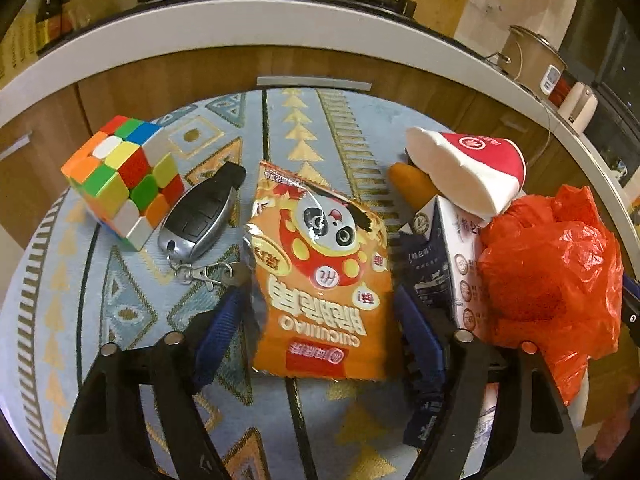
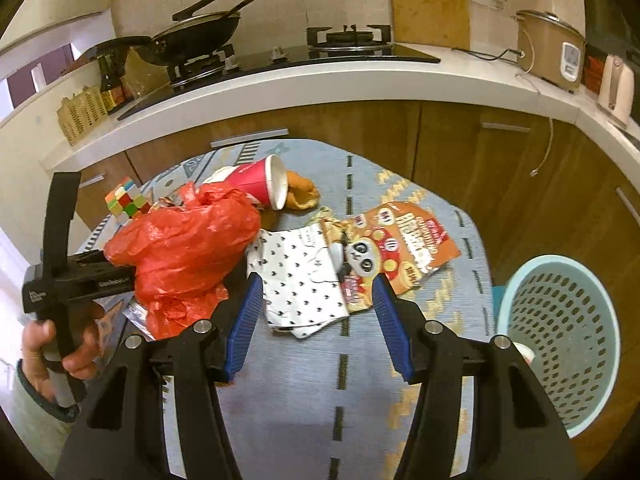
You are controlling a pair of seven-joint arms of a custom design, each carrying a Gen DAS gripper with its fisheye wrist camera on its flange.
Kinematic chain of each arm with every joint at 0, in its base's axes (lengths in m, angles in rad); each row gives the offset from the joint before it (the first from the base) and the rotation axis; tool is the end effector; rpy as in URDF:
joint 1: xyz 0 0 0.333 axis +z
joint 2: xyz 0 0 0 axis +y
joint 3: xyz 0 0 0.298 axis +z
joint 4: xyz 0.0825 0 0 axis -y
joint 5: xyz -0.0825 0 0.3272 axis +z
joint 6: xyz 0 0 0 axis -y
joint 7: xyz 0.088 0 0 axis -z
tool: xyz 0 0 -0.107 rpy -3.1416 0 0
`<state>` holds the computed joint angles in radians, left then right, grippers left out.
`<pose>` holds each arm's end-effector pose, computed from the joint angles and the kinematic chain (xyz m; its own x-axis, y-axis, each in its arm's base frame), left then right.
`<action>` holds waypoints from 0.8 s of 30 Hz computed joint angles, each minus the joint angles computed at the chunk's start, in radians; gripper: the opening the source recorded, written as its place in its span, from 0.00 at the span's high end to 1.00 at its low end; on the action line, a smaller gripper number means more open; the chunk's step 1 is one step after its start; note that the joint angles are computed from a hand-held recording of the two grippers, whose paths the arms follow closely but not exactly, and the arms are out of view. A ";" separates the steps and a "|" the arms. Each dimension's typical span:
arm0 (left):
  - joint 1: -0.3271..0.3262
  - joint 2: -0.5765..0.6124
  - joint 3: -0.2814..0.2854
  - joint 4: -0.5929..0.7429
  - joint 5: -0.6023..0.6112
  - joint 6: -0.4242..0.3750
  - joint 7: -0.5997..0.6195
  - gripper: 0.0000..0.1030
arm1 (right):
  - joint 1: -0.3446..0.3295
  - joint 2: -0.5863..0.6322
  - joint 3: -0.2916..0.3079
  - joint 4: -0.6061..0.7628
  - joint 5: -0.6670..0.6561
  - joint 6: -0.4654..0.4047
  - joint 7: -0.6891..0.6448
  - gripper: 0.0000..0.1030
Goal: Collect trash
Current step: 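Grasp the red plastic bag with the right tool while the left tool grasps a snack bag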
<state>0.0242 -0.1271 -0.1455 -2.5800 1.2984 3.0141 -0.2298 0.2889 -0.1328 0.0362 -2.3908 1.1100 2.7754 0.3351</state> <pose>0.3941 -0.1196 0.3590 0.3411 -0.9201 0.1924 -0.7109 -0.3864 -0.5876 0.4498 0.1105 0.4274 0.6052 -0.7846 -0.1347 -0.6297 -0.3684 -0.6840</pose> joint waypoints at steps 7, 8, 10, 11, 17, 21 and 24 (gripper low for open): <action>-0.001 -0.023 -0.001 -0.003 0.119 0.006 -0.123 0.82 | 0.021 -0.034 0.006 -0.004 0.058 -0.097 -0.058 0.26; 0.011 -0.025 0.007 -0.003 0.179 0.037 -0.189 0.85 | 0.027 -0.038 0.012 -0.006 0.060 -0.098 -0.056 0.22; 0.018 -0.027 0.017 0.001 0.258 0.062 -0.277 0.90 | 0.041 -0.038 0.023 -0.004 0.060 -0.099 -0.050 0.22; 0.017 -0.034 0.021 0.001 0.296 0.067 -0.324 0.92 | 0.047 -0.034 0.028 -0.002 0.057 -0.096 -0.044 0.21; -0.022 -0.120 0.028 -0.036 0.333 0.026 -0.384 0.99 | 0.082 0.021 0.065 0.026 -0.020 -0.047 0.074 0.15; -0.033 -0.191 0.021 -0.076 0.309 0.009 -0.378 0.99 | 0.105 0.047 0.080 0.032 -0.038 -0.002 0.103 0.19; -0.043 -0.245 0.010 -0.104 0.266 -0.009 -0.346 0.99 | 0.106 0.058 0.074 0.041 -0.063 -0.029 0.123 0.50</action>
<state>-0.0193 -0.3718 -0.1352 -2.6838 1.5649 3.0052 -0.5762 0.3945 -0.0746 0.1104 -2.3503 1.0469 2.7465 0.4581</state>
